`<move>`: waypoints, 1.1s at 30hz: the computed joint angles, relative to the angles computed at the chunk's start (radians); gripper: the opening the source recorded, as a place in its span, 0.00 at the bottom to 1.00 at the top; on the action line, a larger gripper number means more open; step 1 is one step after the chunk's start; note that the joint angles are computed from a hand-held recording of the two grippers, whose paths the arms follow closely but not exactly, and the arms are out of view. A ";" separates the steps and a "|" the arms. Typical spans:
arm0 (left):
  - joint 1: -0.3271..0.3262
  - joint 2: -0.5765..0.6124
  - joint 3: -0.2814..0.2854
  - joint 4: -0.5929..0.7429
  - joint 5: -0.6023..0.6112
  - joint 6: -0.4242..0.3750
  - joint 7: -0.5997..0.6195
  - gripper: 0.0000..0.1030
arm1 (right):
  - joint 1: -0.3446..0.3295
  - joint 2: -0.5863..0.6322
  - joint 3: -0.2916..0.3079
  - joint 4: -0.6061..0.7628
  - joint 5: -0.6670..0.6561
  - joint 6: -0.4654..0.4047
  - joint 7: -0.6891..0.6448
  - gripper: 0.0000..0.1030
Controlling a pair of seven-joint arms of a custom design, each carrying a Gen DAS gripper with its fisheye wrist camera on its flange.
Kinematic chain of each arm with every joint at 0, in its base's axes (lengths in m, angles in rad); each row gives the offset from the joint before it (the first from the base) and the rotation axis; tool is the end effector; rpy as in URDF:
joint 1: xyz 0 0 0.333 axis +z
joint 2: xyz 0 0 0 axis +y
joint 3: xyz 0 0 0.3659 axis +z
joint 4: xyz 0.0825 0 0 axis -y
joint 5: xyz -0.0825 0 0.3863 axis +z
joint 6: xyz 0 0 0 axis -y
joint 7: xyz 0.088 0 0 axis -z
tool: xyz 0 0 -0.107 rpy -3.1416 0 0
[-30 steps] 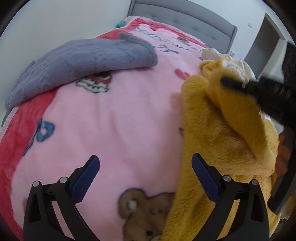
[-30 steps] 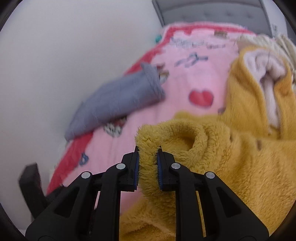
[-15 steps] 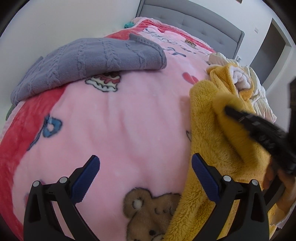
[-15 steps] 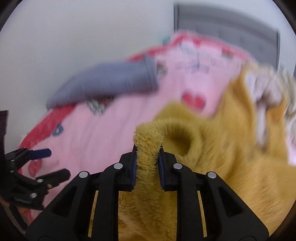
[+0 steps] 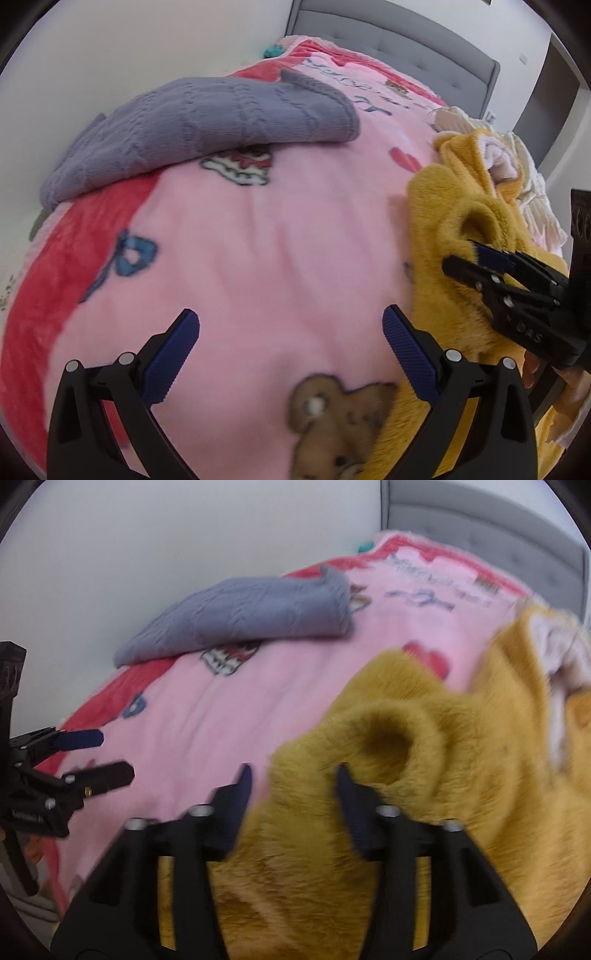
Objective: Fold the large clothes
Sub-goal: 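Carry the held sleeve across the jacket body with the right gripper, then open the right gripper to release the sleeve onto the jacket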
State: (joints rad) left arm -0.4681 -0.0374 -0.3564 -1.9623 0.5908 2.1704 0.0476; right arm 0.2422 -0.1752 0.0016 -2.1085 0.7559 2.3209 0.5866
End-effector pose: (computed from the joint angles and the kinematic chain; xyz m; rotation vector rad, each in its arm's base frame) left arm 0.4033 -0.4087 0.5678 -2.2413 1.4591 -0.5776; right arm 0.5128 0.1406 0.5867 -2.2323 0.8965 -0.0966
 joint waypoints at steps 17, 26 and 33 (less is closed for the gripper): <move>0.067 0.492 -0.042 0.617 -0.611 0.191 1.098 0.95 | -0.393 -0.110 -0.062 -0.051 -0.535 0.213 0.465 0.48; 0.041 0.583 -0.024 0.693 -0.731 0.222 1.129 0.66 | -0.445 -0.130 -0.131 -0.069 -0.675 0.227 0.492 0.55; 0.042 0.545 -0.010 0.622 -0.726 0.278 1.081 0.47 | -0.425 -0.144 -0.134 -0.096 -0.649 0.213 0.474 0.55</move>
State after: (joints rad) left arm -0.4264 0.5080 -0.3665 -1.3399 -0.1357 2.4479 1.1285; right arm -0.1825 -0.3188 -0.1324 -2.2049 0.1065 2.5336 1.0607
